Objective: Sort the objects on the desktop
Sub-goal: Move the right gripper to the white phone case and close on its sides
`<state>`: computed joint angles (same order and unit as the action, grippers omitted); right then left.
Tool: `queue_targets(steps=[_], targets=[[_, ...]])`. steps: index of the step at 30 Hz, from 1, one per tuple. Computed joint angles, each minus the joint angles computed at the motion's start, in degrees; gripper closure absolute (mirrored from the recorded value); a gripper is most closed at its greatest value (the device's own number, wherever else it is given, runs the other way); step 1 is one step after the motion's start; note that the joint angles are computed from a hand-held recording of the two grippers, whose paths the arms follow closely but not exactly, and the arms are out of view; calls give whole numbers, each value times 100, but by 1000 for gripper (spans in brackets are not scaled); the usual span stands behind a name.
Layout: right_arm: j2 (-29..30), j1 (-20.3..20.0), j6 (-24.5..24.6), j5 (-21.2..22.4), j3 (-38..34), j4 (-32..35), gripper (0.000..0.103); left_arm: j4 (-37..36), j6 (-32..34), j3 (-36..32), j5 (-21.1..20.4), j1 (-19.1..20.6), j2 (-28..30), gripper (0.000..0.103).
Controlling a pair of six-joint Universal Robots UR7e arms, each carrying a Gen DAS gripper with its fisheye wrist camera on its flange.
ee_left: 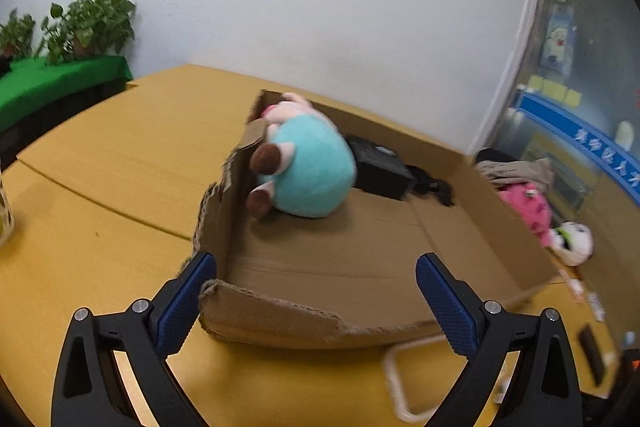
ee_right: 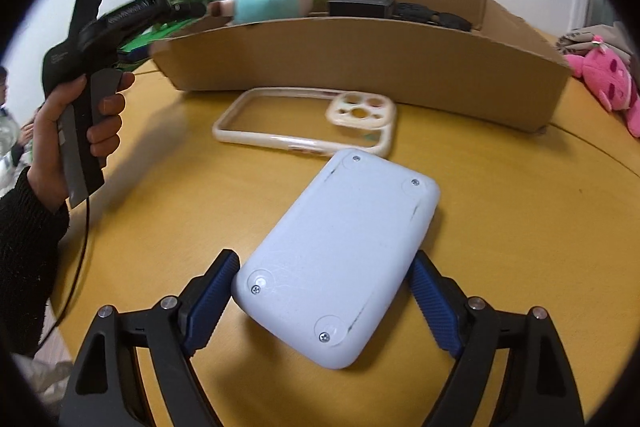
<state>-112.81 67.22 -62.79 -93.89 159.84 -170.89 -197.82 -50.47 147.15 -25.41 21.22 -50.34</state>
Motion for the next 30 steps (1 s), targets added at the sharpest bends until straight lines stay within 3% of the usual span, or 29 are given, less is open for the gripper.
queue_targets(steps=[3, 5, 8, 12, 15, 17, 19, 22, 26, 29, 30], targets=[[-80, -4, -32, 28, -27, 177, 18, 276, -482, 208, 213, -415, -86, 0], [-86, 57, -55, 24, -28, 268, 18, 836, -734, 166, 249, -393, -227, 0], [-16, 148, -99, 17, -20, 299, 18, 2298, -1265, -124, 240, -11, -548, 1], [-56, 205, -88, -17, 22, 337, 17, 3623, -1676, -475, 380, 562, -797, 4], [-371, 49, -83, 130, 15, 719, 17, 3808, -1391, -663, 449, 921, -842, 7], [-466, 5, -114, 151, 33, 796, 18, 4330, -1532, -794, 642, 1061, -987, 9], [-545, -21, -175, 157, 62, 836, 17, 5346, -2088, -926, 866, 1114, -1251, 9], [-633, -53, -224, 193, 83, 919, 17, 6422, -2778, -967, 878, 1043, -1648, 9], [-638, -33, -273, 177, 115, 901, 17, 5447, -2279, -415, 265, 403, -1968, 9], [-598, 28, -259, 138, 125, 866, 17, 4439, -1937, -100, -297, -100, -1819, 9], [-583, 47, -252, 129, 129, 854, 17, 4402, -1973, -104, -377, -196, -1719, 9]])
